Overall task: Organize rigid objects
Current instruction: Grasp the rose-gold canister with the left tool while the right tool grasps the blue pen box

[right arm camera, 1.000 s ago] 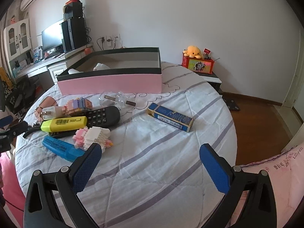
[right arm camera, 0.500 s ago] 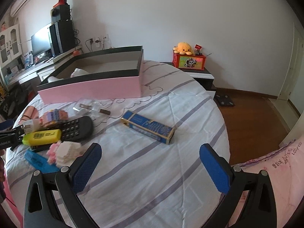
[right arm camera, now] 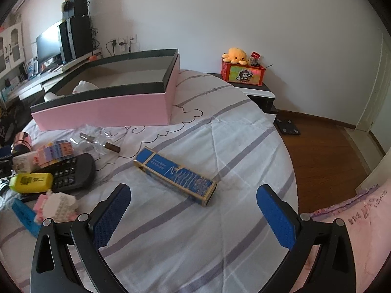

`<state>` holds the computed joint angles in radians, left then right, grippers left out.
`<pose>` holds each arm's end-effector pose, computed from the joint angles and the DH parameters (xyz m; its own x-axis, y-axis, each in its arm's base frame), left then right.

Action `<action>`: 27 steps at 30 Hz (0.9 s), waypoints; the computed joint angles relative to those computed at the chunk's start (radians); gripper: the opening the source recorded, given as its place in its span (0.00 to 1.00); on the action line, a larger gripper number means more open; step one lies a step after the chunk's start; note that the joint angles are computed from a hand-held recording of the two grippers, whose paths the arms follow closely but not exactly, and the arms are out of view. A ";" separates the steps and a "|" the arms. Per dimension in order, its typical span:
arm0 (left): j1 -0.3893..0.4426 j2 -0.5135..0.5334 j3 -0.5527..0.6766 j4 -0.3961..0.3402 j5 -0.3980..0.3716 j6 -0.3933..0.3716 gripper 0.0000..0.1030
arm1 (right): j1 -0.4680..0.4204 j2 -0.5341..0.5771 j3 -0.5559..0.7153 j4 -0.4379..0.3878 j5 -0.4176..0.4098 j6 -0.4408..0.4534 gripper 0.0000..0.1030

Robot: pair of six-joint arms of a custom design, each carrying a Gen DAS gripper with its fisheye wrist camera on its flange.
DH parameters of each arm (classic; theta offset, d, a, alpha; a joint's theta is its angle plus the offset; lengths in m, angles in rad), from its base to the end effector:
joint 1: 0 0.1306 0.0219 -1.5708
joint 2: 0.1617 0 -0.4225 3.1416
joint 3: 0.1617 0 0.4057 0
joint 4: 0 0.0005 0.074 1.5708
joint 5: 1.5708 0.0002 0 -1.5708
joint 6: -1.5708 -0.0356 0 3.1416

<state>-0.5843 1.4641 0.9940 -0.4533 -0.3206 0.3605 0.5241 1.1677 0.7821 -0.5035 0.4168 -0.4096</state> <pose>0.3993 -0.2512 0.2826 -0.7513 0.0955 -0.6530 0.1068 0.9940 0.0225 0.3224 0.1691 0.3054 -0.7109 0.0097 -0.7032 0.0506 0.9980 -0.0374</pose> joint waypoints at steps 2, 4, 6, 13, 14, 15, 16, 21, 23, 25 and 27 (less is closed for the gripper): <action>-0.001 -0.013 -0.007 -0.007 0.000 0.011 0.98 | -0.024 0.017 0.014 -0.006 -0.037 0.049 1.00; -0.002 -0.041 -0.026 0.010 0.012 0.013 0.99 | -0.036 0.030 0.022 -0.005 -0.062 0.089 1.00; -0.003 -0.061 -0.036 0.019 0.009 0.023 1.00 | -0.041 0.039 0.025 0.002 -0.082 0.120 0.99; 0.015 -0.036 0.000 -0.014 0.051 0.138 1.00 | -0.038 0.028 0.012 0.025 -0.173 0.131 0.49; 0.018 -0.020 0.013 -0.022 0.066 0.150 1.00 | -0.035 0.024 0.009 0.028 -0.184 0.127 0.45; 0.022 -0.006 0.024 -0.034 0.081 0.161 1.00 | -0.037 0.023 0.008 0.032 -0.195 0.125 0.38; 0.023 0.006 0.032 -0.048 0.087 0.169 1.00 | -0.032 0.021 0.007 0.034 -0.200 0.118 0.33; 0.025 0.006 0.021 -0.066 0.065 0.164 1.00 | -0.004 0.027 0.017 0.021 -0.185 0.103 0.23; 0.030 -0.011 0.008 -0.076 0.062 0.158 1.00 | 0.002 0.028 0.021 0.015 -0.187 0.100 0.21; 0.031 -0.030 -0.005 -0.098 0.033 0.154 1.00 | 0.003 0.030 0.023 0.013 -0.188 0.099 0.20; 0.036 -0.045 -0.017 -0.106 0.006 0.152 1.00 | 0.008 0.030 0.025 0.008 -0.187 0.096 0.20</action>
<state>-0.5480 1.4191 0.9774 -0.5597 -0.3143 0.5129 0.5325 1.1974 0.8068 -0.4954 0.2293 -0.3137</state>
